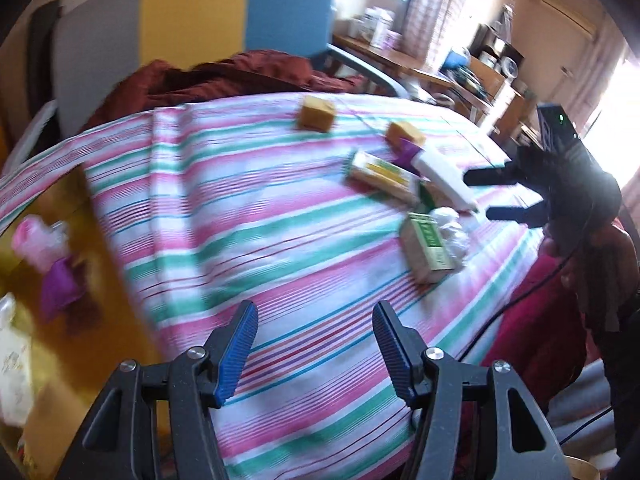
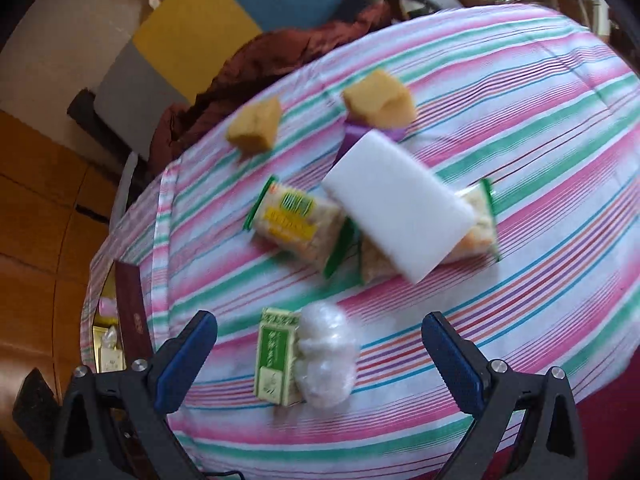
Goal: Organize objects
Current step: 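Grasp the green tea box with the left gripper while the right grasps the wrapped ball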
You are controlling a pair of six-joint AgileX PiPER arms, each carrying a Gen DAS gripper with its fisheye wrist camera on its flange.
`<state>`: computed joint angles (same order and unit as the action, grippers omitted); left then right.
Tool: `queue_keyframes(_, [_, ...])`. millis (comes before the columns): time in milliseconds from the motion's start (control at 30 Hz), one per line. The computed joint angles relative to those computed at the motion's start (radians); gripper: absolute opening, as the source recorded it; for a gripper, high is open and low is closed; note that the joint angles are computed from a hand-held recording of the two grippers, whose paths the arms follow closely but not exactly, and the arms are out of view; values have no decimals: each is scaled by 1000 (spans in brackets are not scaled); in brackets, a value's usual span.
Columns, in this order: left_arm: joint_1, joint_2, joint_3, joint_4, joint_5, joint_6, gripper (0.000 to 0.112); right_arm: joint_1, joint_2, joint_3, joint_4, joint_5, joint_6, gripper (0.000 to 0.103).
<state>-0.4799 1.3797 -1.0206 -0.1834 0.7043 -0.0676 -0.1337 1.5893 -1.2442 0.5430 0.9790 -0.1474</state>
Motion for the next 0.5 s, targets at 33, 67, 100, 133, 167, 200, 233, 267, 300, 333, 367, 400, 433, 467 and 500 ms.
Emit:
queue_keyframes(33, [-13, 24, -19, -16, 0, 13, 60, -19, 1, 2, 16, -2, -18, 103])
queue_keyframes(67, [-30, 52, -43, -23, 3, 19, 60, -32, 1, 11, 34, -1, -34, 103])
queue_keyframes(100, [-49, 81, -68, -26, 2, 22, 59, -47, 4, 14, 60, 9, -49, 103])
queue_keyframes(133, [-62, 104, -86, -35, -2, 32, 59, -63, 2, 21, 100, 13, -79, 103])
queue_keyframes(167, [-72, 133, -111, -59, 0, 53, 59, -71, -6, 34, 138, 1, -112, 103])
queue_keyframes(200, [-80, 164, -138, -85, 8, 71, 59, -74, -11, 42, 156, -9, -130, 103])
queue_keyframes(233, [-87, 192, -162, -111, 14, 89, 59, -73, -9, 47, 171, -14, -137, 103])
queue_keyframes(267, [-95, 222, -187, -131, 18, 100, 59, -80, -4, 50, 197, -9, -153, 103])
queue_keyframes(300, [-105, 241, -205, -135, 21, 97, 59, -89, 0, 57, 227, -7, -171, 103])
queue_keyframes(333, [-115, 266, -228, -135, 26, 92, 59, -95, 1, 60, 244, -8, -182, 103])
queue_keyframes(367, [-126, 290, -252, -132, 31, 88, 58, -99, 2, 64, 260, -12, -191, 103])
queue_keyframes(400, [-130, 314, -275, -142, 41, 96, 58, -104, 3, 70, 282, -13, -203, 103])
queue_keyframes(433, [-135, 340, -301, -152, 52, 97, 57, -114, 3, 76, 303, -8, -221, 103])
queue_keyframes(467, [-137, 363, -324, -165, 61, 103, 55, -121, 6, 80, 320, -5, -232, 103])
queue_keyframes(500, [-139, 378, -339, -166, 66, 102, 55, -129, 6, 88, 339, -4, -244, 103])
